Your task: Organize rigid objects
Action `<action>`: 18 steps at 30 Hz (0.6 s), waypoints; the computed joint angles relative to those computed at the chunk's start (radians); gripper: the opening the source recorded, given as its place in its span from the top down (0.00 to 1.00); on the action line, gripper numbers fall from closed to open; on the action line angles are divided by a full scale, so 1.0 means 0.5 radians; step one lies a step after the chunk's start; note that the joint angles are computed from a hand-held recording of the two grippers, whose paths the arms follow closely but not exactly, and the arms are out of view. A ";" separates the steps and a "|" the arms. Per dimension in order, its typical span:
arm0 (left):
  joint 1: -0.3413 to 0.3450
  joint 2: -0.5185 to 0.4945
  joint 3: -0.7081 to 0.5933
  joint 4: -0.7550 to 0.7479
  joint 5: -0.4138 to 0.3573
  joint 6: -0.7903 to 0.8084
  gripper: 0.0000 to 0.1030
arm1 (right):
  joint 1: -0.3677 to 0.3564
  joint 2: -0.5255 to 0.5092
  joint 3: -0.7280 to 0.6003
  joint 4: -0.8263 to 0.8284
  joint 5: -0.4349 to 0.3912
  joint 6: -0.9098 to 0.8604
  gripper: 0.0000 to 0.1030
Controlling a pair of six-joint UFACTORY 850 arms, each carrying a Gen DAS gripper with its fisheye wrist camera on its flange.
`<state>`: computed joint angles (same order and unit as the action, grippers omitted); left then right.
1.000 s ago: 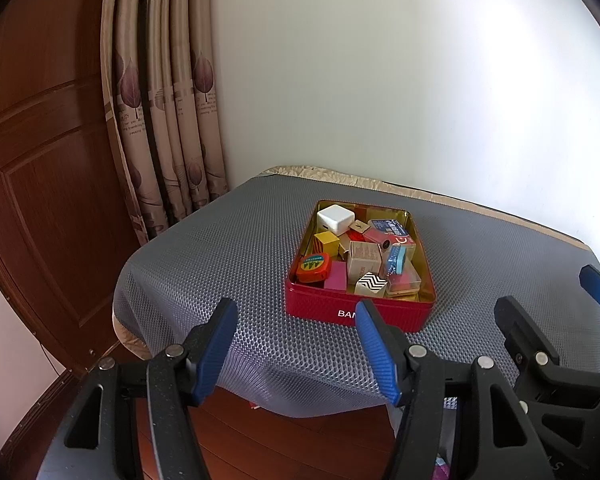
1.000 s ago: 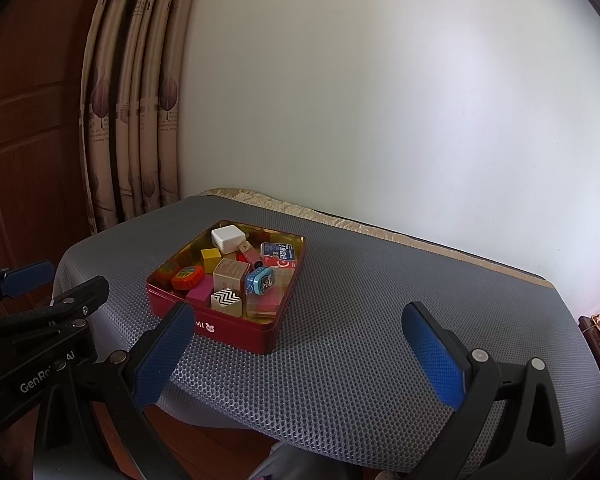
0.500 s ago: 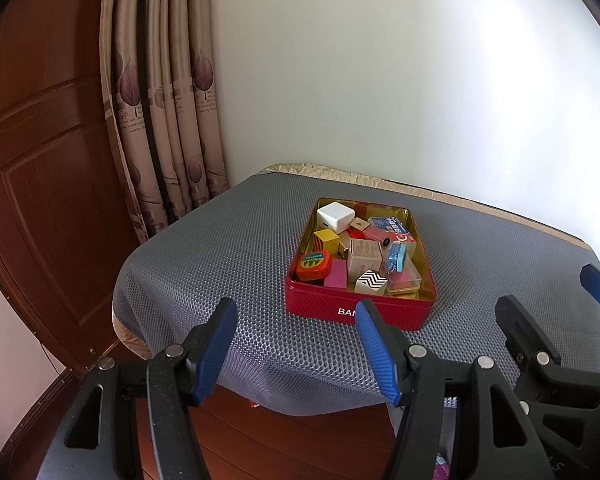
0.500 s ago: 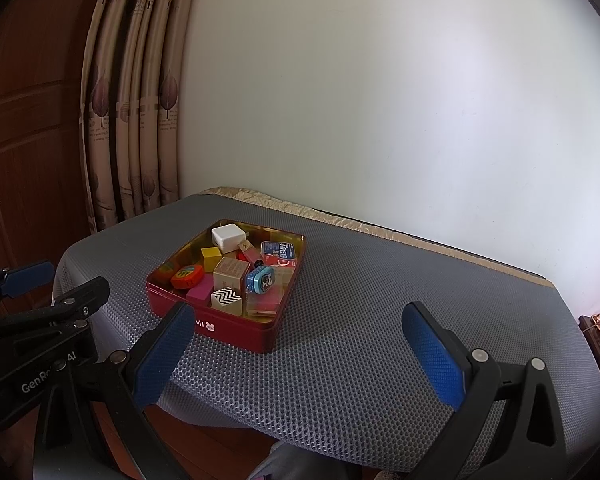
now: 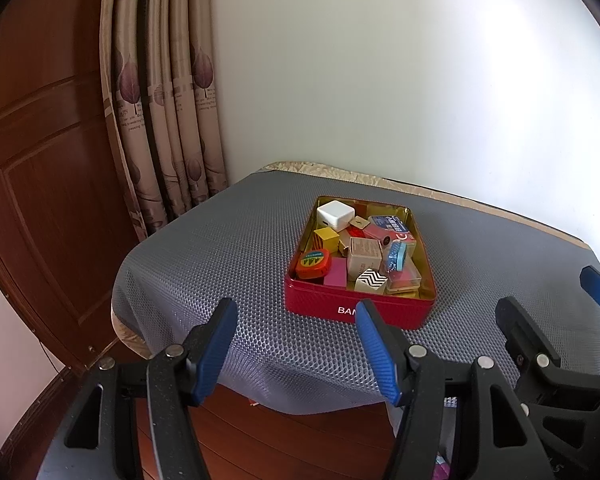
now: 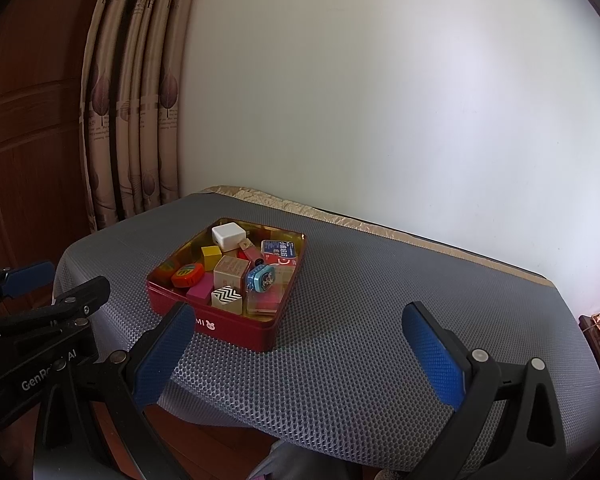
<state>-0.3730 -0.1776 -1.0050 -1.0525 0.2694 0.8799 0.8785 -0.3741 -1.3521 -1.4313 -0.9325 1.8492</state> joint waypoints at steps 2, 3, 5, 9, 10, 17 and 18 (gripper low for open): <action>-0.001 0.002 0.002 0.007 0.003 -0.004 0.39 | 0.001 0.002 0.004 -0.004 0.000 0.004 0.00; -0.001 0.002 0.002 0.007 0.001 -0.006 0.39 | 0.000 0.001 0.000 -0.003 0.001 0.002 0.00; -0.002 0.002 0.003 0.006 0.005 -0.004 0.39 | 0.001 0.002 0.003 -0.005 -0.001 0.005 0.00; -0.006 0.001 0.003 0.002 0.012 0.003 0.39 | -0.001 0.003 0.000 0.001 0.005 -0.003 0.00; -0.007 0.002 0.005 0.018 0.021 -0.009 0.39 | 0.000 0.003 0.001 -0.001 0.004 -0.002 0.00; -0.012 0.000 0.007 0.003 0.022 0.002 0.38 | -0.004 0.002 -0.002 0.000 0.006 -0.006 0.00; -0.010 -0.001 0.005 -0.002 0.015 0.006 0.36 | -0.004 0.003 0.001 -0.002 0.005 -0.003 0.00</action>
